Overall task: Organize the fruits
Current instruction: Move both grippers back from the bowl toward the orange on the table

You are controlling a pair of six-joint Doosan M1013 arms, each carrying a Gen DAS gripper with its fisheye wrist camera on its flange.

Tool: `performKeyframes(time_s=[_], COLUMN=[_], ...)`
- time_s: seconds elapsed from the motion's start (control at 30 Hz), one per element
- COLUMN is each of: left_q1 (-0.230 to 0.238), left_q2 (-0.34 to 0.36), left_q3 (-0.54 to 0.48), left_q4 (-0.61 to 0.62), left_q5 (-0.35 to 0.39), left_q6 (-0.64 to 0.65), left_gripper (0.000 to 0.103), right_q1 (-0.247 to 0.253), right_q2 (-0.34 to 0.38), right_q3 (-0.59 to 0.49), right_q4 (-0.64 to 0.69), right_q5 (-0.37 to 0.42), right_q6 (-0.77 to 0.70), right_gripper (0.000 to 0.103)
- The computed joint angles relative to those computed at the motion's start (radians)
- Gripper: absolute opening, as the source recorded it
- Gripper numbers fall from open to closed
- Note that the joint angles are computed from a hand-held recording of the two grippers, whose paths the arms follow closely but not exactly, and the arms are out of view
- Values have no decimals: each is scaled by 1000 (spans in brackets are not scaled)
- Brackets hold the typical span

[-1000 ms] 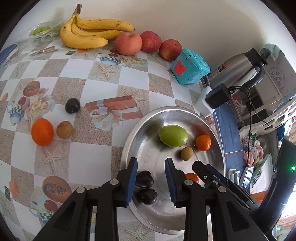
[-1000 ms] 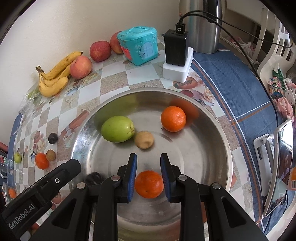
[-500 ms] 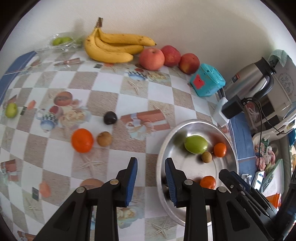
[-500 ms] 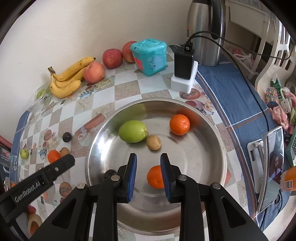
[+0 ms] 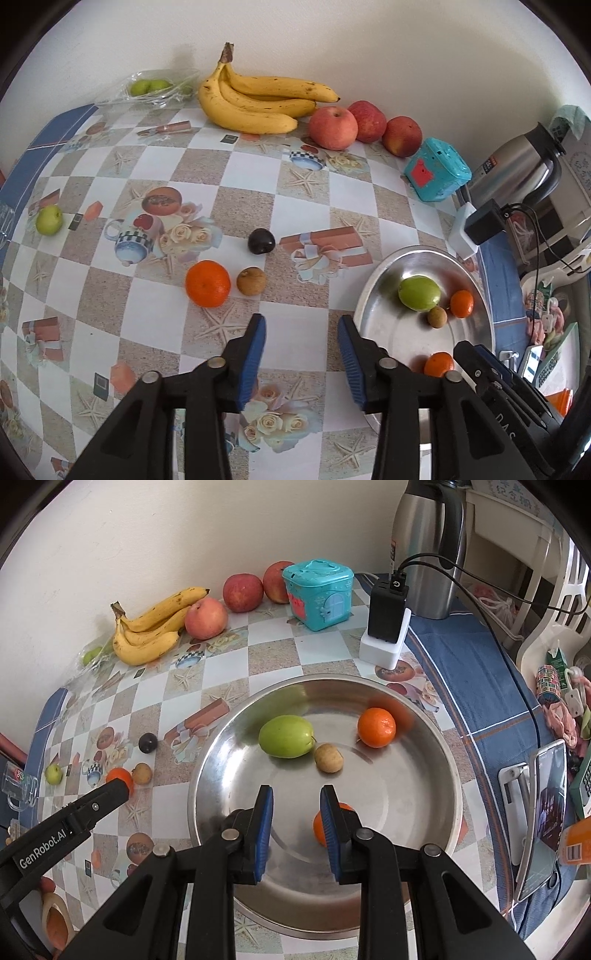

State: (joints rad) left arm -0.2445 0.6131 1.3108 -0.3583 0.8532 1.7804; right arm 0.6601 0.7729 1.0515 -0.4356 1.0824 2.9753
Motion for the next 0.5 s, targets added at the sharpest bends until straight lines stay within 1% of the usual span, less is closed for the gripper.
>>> performKeyframes(time_s=[0.03, 0.07, 0.1, 0.13, 0.17, 0.23, 0.3, 0.4, 0.47, 0.5], left_q1=[0, -1, -2, -2, -3, -5, -8, -10, -11, -11], left_q2=[1, 1, 3, 5, 8, 14, 20, 28, 32, 33], left_q3=[0, -1, -2, -4, -6, -10, -14, -19, -20, -19], left_q4=[12, 22, 33, 42, 52, 79, 113, 150, 165, 173], left_q5=[-2, -2, -1, 2, 6, 15, 23, 35, 37, 36], left_q6=[-11, -18, -26, -33, -43, -66, -91, -131, -150, -159], left_gripper=[61, 68, 70, 72, 78, 87, 88, 91, 101, 102], right_q1=[0, -1, -1, -2, -3, -4, -6, -6, -6, -6], right_q2=[1, 1, 3, 7, 9, 13, 13, 16, 19, 21], right_q3=[-1, -1, -3, -8, -10, -13, -9, -12, -15, -17], right_q4=[2, 4, 8, 12, 14, 16, 19, 19, 17, 17], right_q5=[2, 2, 6, 17, 24, 37, 37, 47, 55, 57], right_q6=[-2, -2, -4, -6, -6, -4, -1, 0, -3, -6], right_gripper=[27, 27, 27, 33, 44, 55, 56, 63, 68, 70])
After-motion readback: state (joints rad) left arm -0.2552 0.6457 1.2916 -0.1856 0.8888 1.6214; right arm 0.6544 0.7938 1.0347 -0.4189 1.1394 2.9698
